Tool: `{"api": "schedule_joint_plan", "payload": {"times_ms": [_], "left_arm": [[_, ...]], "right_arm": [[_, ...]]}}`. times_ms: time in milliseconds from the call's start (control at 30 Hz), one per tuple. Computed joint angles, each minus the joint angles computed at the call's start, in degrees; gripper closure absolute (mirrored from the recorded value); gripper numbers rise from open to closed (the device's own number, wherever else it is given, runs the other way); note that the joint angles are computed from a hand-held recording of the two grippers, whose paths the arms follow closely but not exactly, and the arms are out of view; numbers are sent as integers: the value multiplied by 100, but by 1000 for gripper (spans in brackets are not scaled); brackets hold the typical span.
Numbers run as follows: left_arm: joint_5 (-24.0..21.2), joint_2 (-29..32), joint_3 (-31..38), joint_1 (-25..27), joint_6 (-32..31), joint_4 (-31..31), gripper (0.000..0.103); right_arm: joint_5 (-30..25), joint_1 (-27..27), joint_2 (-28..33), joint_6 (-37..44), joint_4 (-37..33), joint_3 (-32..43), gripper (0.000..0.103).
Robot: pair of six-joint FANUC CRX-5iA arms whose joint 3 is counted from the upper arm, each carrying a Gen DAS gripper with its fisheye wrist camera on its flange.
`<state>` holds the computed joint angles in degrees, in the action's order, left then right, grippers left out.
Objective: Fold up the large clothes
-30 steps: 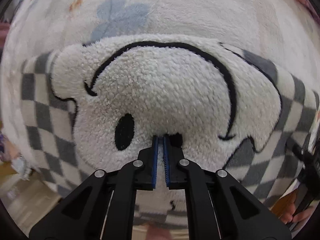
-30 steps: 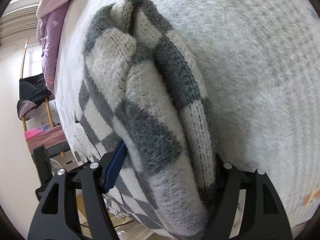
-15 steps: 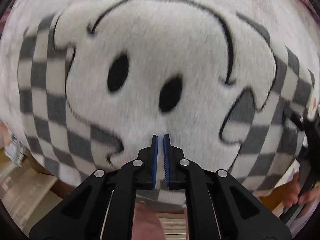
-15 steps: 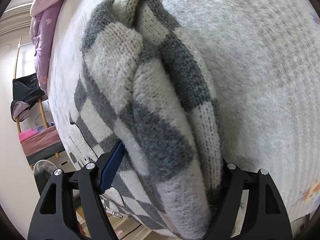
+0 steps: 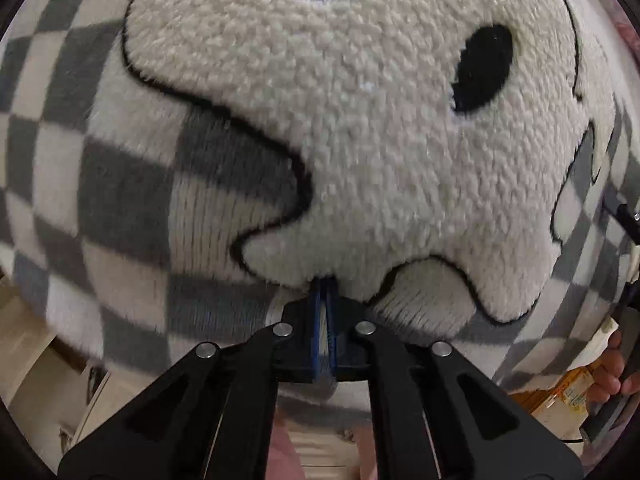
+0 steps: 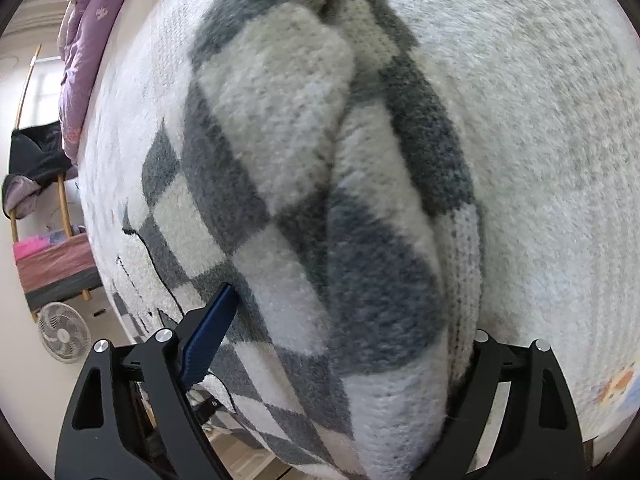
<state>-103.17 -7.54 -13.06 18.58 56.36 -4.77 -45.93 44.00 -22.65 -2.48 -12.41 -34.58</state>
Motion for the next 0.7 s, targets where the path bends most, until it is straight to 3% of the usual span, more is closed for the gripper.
{"api": "schedule_joint_plan", "payload": {"times_ms": [100,200,300,333,400,467,533,633,700], "left_arm": [[-147,92,296,49,-153,62,99],[-568,-86,137,292,-239,-131,99],[-298,27,-72,582,-397,135,98],[-461,172,90,616,-368,36,98],[-717,432,436,524,-264,-88,100],[-846,495,746,416,-669,-190,100],[-855,490,752,447,-1043,-413,100],[-751,666,632,539,-1040,-380,100],[-962,821,901,444,-1011,-453,100]], "right_arm": [[-139,-82,187,222,-123,186,19],[-120,-88,268,225,-139,242,18],[-34,-56,362,276,-108,272,13],[-71,-57,440,298,-99,337,13],[-251,-65,693,375,-112,585,12],[-331,-60,824,437,-124,714,12],[-242,-13,875,376,-75,715,10],[-142,56,956,326,26,714,8],[-277,64,1120,336,28,889,8]]}}
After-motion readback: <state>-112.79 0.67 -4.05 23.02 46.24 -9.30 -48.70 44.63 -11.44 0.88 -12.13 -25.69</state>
